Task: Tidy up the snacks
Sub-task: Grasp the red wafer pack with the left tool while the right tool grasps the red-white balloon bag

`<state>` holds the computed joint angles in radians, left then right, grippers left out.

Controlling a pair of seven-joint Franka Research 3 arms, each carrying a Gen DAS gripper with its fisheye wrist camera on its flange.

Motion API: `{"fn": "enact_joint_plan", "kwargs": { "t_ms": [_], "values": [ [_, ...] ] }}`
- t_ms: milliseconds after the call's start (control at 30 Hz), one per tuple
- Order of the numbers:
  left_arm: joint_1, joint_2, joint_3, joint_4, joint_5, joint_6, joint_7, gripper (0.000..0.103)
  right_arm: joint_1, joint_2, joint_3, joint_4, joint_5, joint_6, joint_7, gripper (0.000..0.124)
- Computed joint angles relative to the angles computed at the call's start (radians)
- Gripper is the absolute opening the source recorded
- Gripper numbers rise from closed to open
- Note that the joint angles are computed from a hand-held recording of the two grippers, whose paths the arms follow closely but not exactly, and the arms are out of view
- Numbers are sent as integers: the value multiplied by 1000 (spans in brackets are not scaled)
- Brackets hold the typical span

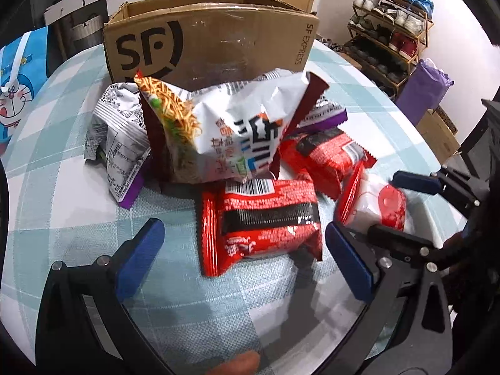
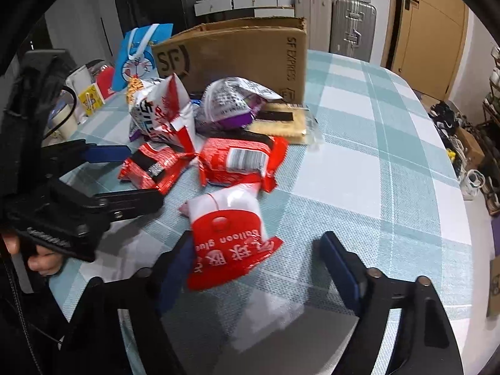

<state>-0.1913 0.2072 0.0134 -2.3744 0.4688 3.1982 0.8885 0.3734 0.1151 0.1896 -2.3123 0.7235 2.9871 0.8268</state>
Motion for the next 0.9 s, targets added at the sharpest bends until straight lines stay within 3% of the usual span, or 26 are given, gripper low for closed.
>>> {"fn": "enact_joint_plan", "kwargs": {
  "t_ms": [133,233,333,433,533,567,767,867,900],
  "values": [
    [33,7,-38,12,-23,-13,18,103,3,3,10,3,21,10,-28,75],
    [42,4,-44,10,-27,-10,27,96,4,8,16,6,37,17,-45,70],
    [126,-7,-126,-15,-60,18,90,86,-2,2,27,7,83,10,-83,62],
    [124,-18,-129,-47,-74,61,115,74,3,1,25,8,103,7,-99,60],
    [23,-24,-35,-51,-69,66,125,64,6,-2,23,9,119,-9,-121,58],
    [35,-27,-47,-55,-73,71,135,59,8,-4,23,10,125,-12,-129,57],
    [271,-32,-272,-72,-82,90,176,49,15,-15,23,9,191,-29,-198,47],
    [324,-39,-320,-82,-71,99,181,49,22,-24,20,5,213,-32,-223,45],
    [304,-43,-298,-107,-77,127,190,49,22,-30,22,4,240,-35,-252,45]
  ]
}}
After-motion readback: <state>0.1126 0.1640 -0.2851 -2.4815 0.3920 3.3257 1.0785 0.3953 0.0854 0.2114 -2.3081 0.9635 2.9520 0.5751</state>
